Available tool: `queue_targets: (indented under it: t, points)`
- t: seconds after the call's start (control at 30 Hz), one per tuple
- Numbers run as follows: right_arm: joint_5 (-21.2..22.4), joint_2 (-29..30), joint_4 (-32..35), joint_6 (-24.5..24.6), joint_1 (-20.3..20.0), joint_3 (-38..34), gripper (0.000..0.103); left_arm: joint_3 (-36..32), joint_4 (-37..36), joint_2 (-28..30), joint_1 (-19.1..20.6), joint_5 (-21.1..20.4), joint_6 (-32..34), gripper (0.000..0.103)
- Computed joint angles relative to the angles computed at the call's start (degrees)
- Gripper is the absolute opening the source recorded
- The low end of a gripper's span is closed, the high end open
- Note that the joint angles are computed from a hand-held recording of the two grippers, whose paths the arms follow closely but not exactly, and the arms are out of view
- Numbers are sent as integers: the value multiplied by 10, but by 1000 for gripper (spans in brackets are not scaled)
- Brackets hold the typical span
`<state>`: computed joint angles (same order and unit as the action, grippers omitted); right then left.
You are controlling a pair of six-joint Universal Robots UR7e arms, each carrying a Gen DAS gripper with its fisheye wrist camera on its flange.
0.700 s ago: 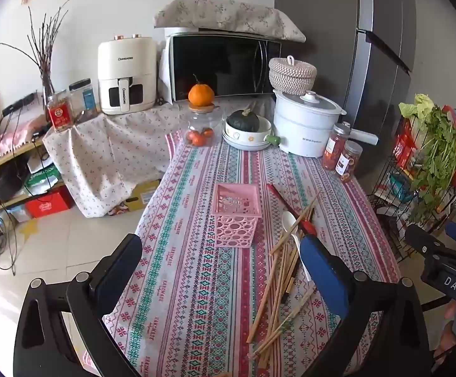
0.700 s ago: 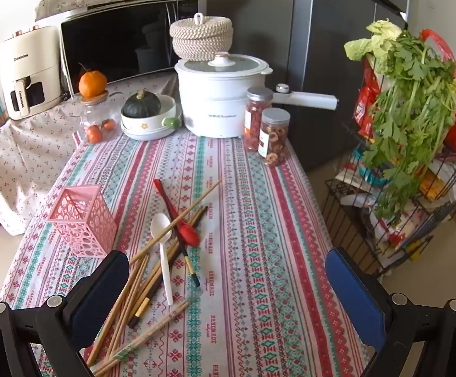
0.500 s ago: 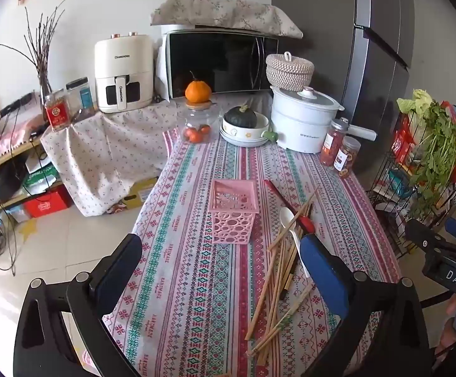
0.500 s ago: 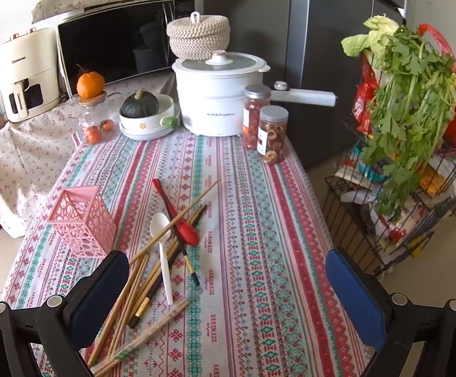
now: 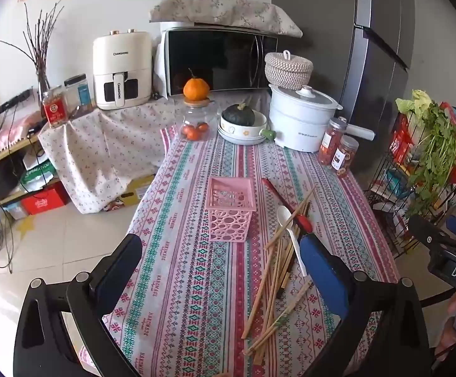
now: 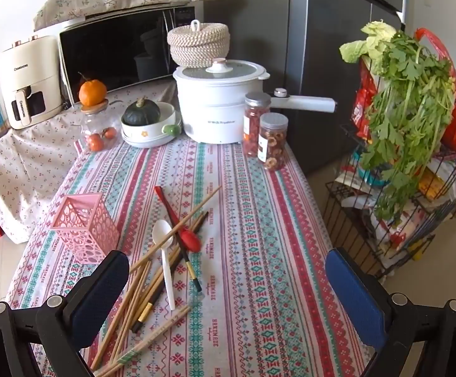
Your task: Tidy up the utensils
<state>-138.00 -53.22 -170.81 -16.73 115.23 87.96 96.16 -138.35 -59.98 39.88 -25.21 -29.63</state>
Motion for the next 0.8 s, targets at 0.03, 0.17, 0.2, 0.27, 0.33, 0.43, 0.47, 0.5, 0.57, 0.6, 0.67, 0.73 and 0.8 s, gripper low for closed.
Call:
queue_targets:
  t: [0.03,0.17,0.2,0.27,0.33,0.43,0.47,0.5,0.57,0.6,0.67,0.73,0.8]
  points:
    - [0,-1,3,2,0,-1,102,0,-1,0,0,-1,1,102]
    - [0,-1,2,2,0,0,102,1,-3,1,-1,-3,-1,102]
    - [0,-1,1,2,-1,0,102,0,-2,1,-1,-3,-1,102]
    - [1,-1,1,1,-1,0,102,0,-4,2,-1,-2,0,102]
    - [2,-1,3,2,-1,0,102,0,-4,2,-2,-3,0,102]
    - [1,-1,3,3,0,0,102,2,-3,2,-2,-2,-4,102]
    - [1,-1,4,4,0,-1,102,3,-6,2,-2,-2,-2,102]
    - [1,0,5,5,0,-1,102,4,-8,2,-2,-1,-1,102]
    - [4,-2,7,8,0,0,102,3,-7,1,-2,-2,0,102]
    - [6,-2,8,9,0,0,102,4,-7,1,-2,-2,0,102]
    - [8,-3,7,8,-1,2,102,5,-10,0,-2,0,0,102]
    - [8,-4,7,9,-1,2,102,5,-10,0,-1,2,-3,102]
    - [9,-6,9,12,-2,3,102,4,-5,-3,-1,1,-6,102]
